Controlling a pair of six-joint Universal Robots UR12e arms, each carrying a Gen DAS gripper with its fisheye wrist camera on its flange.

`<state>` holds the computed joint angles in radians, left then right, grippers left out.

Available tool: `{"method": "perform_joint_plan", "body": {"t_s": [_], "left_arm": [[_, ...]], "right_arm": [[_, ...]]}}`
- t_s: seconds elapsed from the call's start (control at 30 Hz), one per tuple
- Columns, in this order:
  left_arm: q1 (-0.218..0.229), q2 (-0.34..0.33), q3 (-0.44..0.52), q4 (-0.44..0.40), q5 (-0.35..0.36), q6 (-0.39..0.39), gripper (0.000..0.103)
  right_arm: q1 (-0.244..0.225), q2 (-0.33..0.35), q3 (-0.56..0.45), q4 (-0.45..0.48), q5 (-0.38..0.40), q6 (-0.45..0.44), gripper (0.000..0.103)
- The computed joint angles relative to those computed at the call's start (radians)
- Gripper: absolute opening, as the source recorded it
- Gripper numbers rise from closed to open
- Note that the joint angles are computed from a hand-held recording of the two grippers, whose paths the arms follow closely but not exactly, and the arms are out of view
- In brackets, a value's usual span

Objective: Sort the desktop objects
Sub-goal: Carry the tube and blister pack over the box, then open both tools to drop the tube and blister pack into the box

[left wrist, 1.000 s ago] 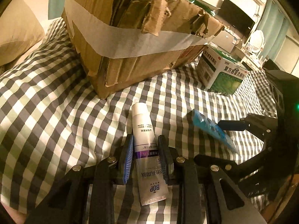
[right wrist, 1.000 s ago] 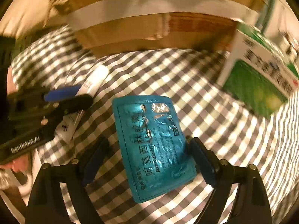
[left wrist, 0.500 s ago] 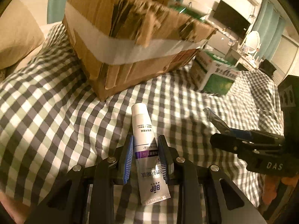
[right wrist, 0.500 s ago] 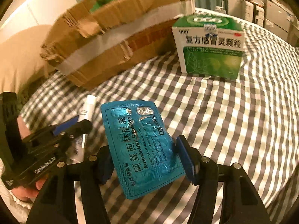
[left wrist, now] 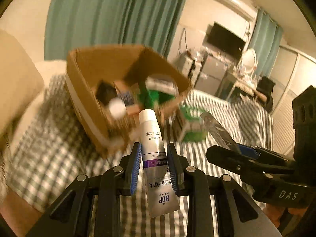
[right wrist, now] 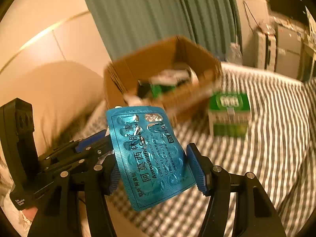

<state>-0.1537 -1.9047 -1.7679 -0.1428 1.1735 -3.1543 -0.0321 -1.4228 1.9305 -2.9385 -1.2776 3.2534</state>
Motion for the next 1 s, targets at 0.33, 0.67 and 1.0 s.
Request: {"method": "perform_joint_plan", "body": {"t_s": [0.33, 0.67, 1.0], "left_arm": [[0.001, -0.105, 0.214, -0.016, 0.071, -0.005, 0.027], [-0.003, -0.194, 0.300, -0.066, 0.099, 0.012, 0.054], [-0.001, -0.145, 0.188, 0.059, 0.105, 0.063, 0.093]], "right_arm": [[0.025, 0.157, -0.238, -0.012, -0.013, 0.047, 0.060], [0.035, 0.267, -0.328, -0.094, -0.065, 0.124, 0.097], [0.054, 0.199, -0.232, -0.202, -0.241, 0.137, 0.101]]}}
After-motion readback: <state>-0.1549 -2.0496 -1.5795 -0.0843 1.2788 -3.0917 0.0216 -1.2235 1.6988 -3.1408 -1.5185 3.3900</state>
